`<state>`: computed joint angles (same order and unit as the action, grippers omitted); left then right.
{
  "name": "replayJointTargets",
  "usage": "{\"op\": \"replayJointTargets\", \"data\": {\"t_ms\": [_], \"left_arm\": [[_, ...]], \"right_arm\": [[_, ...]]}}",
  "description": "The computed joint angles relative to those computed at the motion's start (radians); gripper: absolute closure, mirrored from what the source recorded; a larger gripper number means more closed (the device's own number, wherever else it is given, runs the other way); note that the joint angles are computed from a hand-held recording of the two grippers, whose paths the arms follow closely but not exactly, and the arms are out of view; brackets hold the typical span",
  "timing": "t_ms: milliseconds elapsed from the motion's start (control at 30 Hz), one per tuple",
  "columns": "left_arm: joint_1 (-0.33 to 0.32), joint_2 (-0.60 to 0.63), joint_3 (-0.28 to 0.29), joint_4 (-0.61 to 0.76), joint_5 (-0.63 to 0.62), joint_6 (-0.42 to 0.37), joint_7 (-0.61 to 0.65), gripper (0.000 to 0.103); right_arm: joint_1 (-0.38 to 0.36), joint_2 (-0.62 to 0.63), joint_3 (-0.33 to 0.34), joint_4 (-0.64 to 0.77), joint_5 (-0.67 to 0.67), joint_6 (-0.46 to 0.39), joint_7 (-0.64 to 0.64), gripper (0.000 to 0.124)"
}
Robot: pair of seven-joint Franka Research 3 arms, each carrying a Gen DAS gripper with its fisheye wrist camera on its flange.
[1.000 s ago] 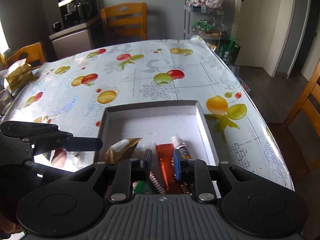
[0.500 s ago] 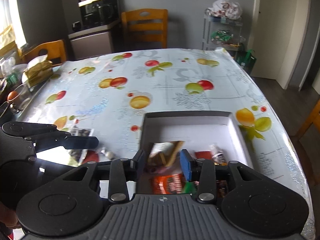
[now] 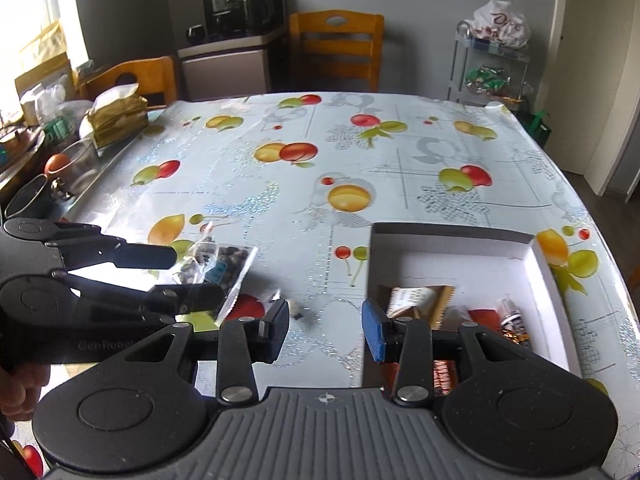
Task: Organize snacks
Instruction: 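Move both open tools back toward the peanut bag and white round candy, then grasp the small white round candy with the right tool while the left tool grasps the clear peanut bag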
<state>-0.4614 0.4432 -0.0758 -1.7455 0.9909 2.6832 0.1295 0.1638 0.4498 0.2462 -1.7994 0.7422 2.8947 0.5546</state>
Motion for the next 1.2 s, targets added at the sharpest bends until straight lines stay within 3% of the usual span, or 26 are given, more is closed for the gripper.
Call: {"op": "replayJointTargets", "data": {"t_ms": [400,733,1200], "left_arm": [[0.026,0.016,0.003,-0.01,-0.018,0.013,0.016,0.049],[0.029,0.106,0.011,0.063,-0.104,0.016,0.143,0.049],[-0.02,0.199,0.07,0.168,-0.103,-0.011,0.205,0.049]], "right_arm": [[0.055,0.06,-0.038,0.064,-0.13,-0.048,0.086,0.082],[0.084,0.127,-0.071,0.145,-0.248,-0.106,0.165,0.081],[0.098,0.184,-0.093,0.223,-0.333,-0.154,0.246,0.079]]}}
